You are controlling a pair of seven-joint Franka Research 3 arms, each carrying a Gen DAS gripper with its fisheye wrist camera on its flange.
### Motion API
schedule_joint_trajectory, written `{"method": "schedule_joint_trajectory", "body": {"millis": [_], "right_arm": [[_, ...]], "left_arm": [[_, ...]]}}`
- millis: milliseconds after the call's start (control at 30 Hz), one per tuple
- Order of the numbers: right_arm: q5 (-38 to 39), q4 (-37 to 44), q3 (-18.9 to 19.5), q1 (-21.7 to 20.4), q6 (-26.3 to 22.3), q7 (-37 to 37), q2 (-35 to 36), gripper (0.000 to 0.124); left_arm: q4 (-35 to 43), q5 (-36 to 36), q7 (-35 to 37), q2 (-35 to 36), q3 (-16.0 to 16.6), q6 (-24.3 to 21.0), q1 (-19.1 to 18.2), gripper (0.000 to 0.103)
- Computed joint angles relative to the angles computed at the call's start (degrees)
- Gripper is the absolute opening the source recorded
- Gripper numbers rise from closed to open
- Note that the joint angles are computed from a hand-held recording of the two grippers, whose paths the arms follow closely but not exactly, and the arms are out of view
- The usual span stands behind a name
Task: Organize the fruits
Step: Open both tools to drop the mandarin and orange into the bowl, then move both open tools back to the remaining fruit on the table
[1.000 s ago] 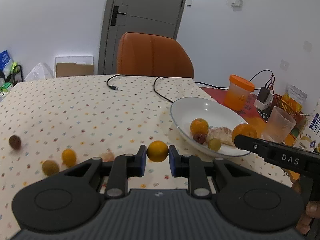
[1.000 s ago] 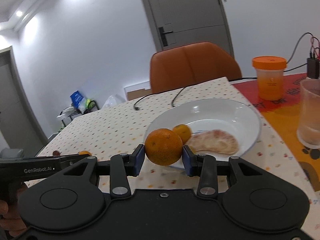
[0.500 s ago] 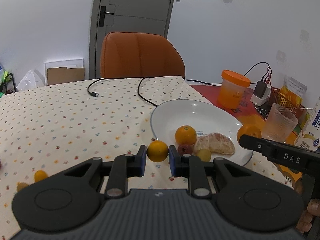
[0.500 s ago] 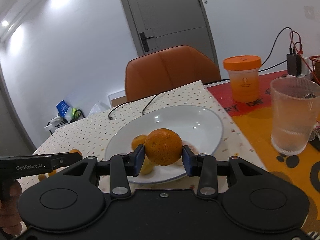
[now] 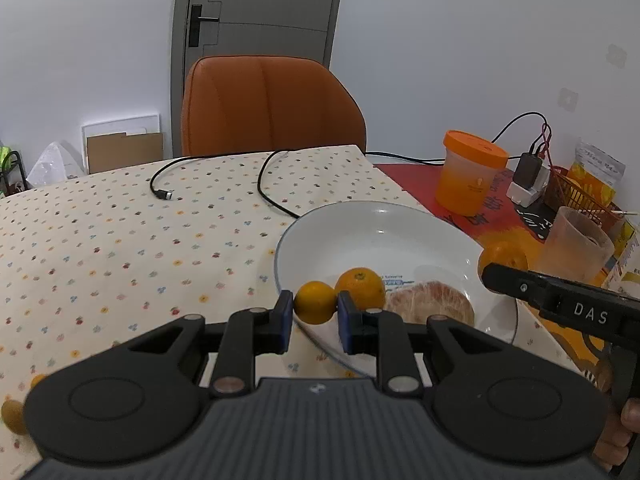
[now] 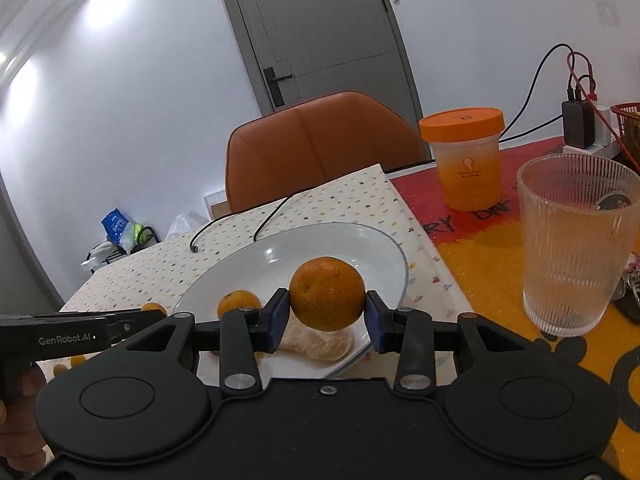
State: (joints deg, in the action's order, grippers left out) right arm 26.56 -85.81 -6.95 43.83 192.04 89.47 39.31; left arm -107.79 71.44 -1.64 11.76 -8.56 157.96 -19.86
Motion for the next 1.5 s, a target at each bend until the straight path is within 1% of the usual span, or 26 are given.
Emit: {"method": "schedule_joint_trajectory", "body": {"millis": [100, 133, 167, 200, 233, 267, 333, 367, 433, 500, 667, 733, 933, 1033, 1200, 1300, 1367, 1433, 1500], "right_arm": [[0.2, 1.3, -1.2, 0.4, -0.8, 0.3, 0.7, 0.039], [0.3, 1.7, -1.9, 0.8, -1.1, 0.6, 0.9, 0.040], [0.4, 2.0, -2.6, 1.2, -1.1, 1.0, 1.2, 0.042], [1.1, 2.2, -5.1, 2.9, -0.4, 1.7, 1.7, 0.046], [1.4, 2.2, -6.2, 3.7, -0.1, 1.7, 2.0, 0.052], [1.5, 2.1, -6.3, 3.8, 0.2, 1.6, 2.0, 0.054], [1.7, 1.6, -5.6, 3.4, 0.5, 1.1, 1.6, 0.055], [1.6, 1.2, -5.0, 3.1, 0.6, 0.8, 1.3, 0.056], [1.8, 0.8, -4.9, 3.2, 0.6, 0.1, 1.1, 0.058], [2.1, 0.4, -4.5, 3.2, 0.7, -0.2, 0.8, 0.060], [2.7, -0.1, -4.7, 4.0, 0.1, -0.2, 0.3, 0.062], [2.8, -0.5, -5.4, 4.8, 0.1, -0.2, -0.1, 0.066], [3.3, -2.3, -7.4, 7.8, 0.2, -0.8, -1.5, 0.073], [3.8, -3.2, -8.6, 9.6, 0.3, -1.1, -2.1, 0.076], [4.5, -4.4, -10.2, 12.1, 0.4, -1.9, -3.1, 0.077], [5.2, -4.9, -10.8, 13.3, 0.8, -2.6, -3.5, 0.081], [5.7, -4.9, -11.5, 14.3, 0.5, -3.1, -3.6, 0.081], [6.0, -4.9, -12.2, 15.3, 0.2, -3.2, -3.6, 0.085], [6.1, -4.8, -12.8, 16.1, -0.2, -3.1, -3.6, 0.087]], "left_arm": [[1.7, -1.0, 1.1, 1.3, 0.0, -1.0, -0.2, 0.022], [2.1, -0.9, 0.9, 1.6, 0.1, -1.5, -0.5, 0.025], [2.5, -1.2, 1.3, 2.0, 0.1, -2.3, -0.7, 0.027], [2.8, -2.1, 2.1, 2.1, 0.1, -3.0, -0.8, 0.027], [2.7, -3.1, 2.5, 2.1, 0.1, -3.2, -0.8, 0.027], [2.5, -3.4, 2.3, 2.0, 0.2, -2.9, -0.8, 0.028], [1.8, -3.2, 2.0, 1.4, 0.4, -2.4, -0.8, 0.034], [1.5, -2.9, 1.8, 1.1, 0.5, -2.8, -0.9, 0.036], [0.6, -2.1, 0.8, 0.2, 0.5, -3.6, -1.0, 0.045], [-0.6, -1.7, 0.1, -0.9, 0.2, -4.1, -0.7, 0.050], [-3.8, 0.4, -2.5, -3.9, -0.7, -4.6, 0.4, 0.058], [-5.2, 1.4, -3.8, -5.3, -1.2, -5.0, 0.8, 0.062], [-9.8, 4.3, -8.1, -9.7, -2.9, -5.2, 2.7, 0.067], [-12.0, 4.6, -9.6, -11.8, -3.8, -5.8, 3.6, 0.068], [-15.5, 5.0, -11.6, -15.4, -5.1, -6.4, 5.1, 0.069], [-17.6, 4.9, -12.2, -17.5, -5.8, -6.8, 5.9, 0.069], [-18.8, 4.6, -12.4, -18.7, -6.2, -6.9, 6.5, 0.072], [-20.1, 4.8, -13.2, -20.2, -6.7, -7.3, 7.0, 0.078], [-21.3, 4.9, -13.6, -21.5, -7.1, -7.6, 7.5, 0.079]]}}
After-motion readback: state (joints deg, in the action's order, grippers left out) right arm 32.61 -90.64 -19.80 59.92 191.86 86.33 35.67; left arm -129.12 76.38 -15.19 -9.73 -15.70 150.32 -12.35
